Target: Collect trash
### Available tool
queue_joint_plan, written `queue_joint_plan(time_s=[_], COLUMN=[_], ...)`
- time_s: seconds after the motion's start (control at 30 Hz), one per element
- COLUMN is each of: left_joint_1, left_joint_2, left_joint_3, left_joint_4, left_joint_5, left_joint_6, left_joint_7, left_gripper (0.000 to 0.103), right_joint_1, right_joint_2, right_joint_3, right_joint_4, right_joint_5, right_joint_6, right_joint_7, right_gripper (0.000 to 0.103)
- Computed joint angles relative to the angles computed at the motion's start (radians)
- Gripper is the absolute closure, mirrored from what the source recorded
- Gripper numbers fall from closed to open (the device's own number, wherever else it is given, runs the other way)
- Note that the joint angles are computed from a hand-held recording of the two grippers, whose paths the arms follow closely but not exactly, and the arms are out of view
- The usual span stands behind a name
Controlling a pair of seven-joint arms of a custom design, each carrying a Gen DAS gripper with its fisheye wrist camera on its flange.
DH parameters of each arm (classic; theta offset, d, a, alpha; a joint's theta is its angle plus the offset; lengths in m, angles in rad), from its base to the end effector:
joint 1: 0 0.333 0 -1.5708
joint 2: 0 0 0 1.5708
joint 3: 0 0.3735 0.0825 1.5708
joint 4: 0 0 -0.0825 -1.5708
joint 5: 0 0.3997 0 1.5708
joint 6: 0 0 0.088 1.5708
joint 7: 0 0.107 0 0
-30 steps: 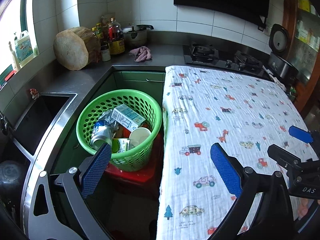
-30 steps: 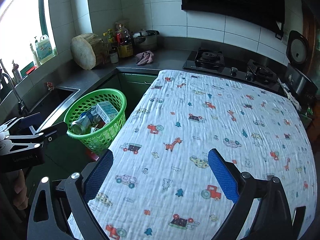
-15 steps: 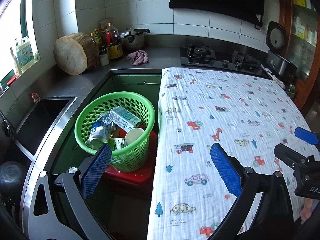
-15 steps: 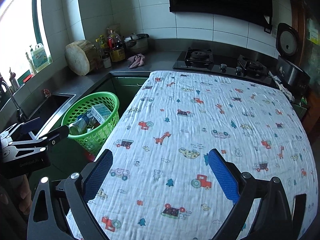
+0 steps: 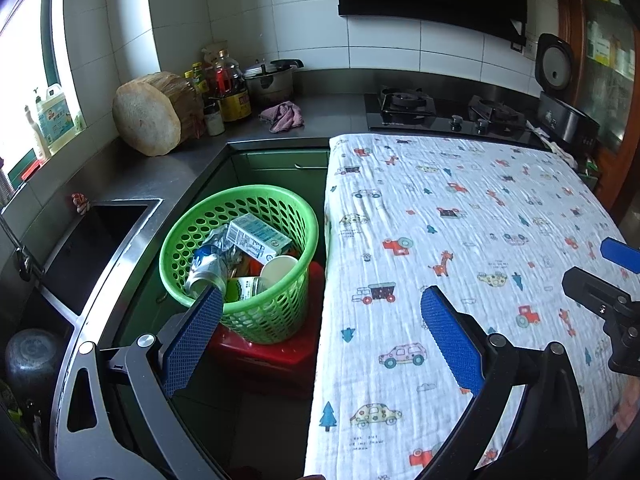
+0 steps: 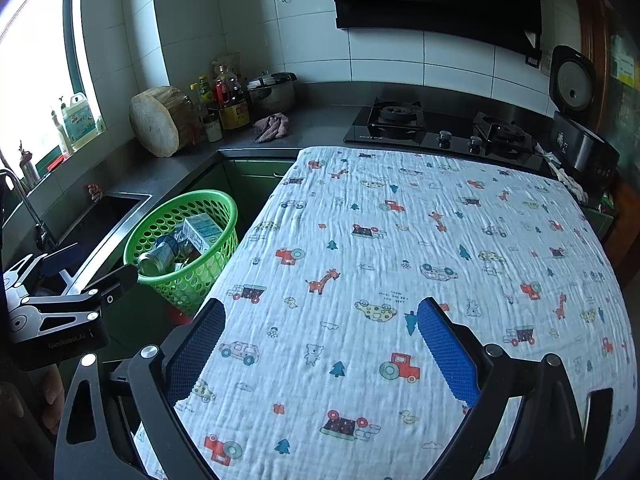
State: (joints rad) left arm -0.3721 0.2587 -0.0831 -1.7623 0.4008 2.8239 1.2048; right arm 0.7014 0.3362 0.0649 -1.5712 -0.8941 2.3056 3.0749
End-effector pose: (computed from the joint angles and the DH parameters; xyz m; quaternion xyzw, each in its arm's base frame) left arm 0.6296 -0.3225 0.5597 -0.5032 0.7641 -0.3133 0.2545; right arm 0.5424 0.4899 0.5470 -0.5578 0.7245 -0.2789 0.2937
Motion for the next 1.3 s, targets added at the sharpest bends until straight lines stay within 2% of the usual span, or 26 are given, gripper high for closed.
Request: queue_joint_plan(time_s=[1.3], left_joint_1=[0.002], left_joint_2=[-0.014], left_joint_3=[-0.006], left_joint_4=[-0.011], left_joint_5=[-0.016], left_joint_6=[0.013], left_joint_7=[0.035], left_gripper=[0.005], right_joint_1=[-0.019], right_joint_2=[-0.019], right_joint_3=[0.007], right_joint_4=[-0.041], right_joint_5=[-0.001], right_joint_6=[0.012], right_joint_7=[0.035], right_gripper=[0.008])
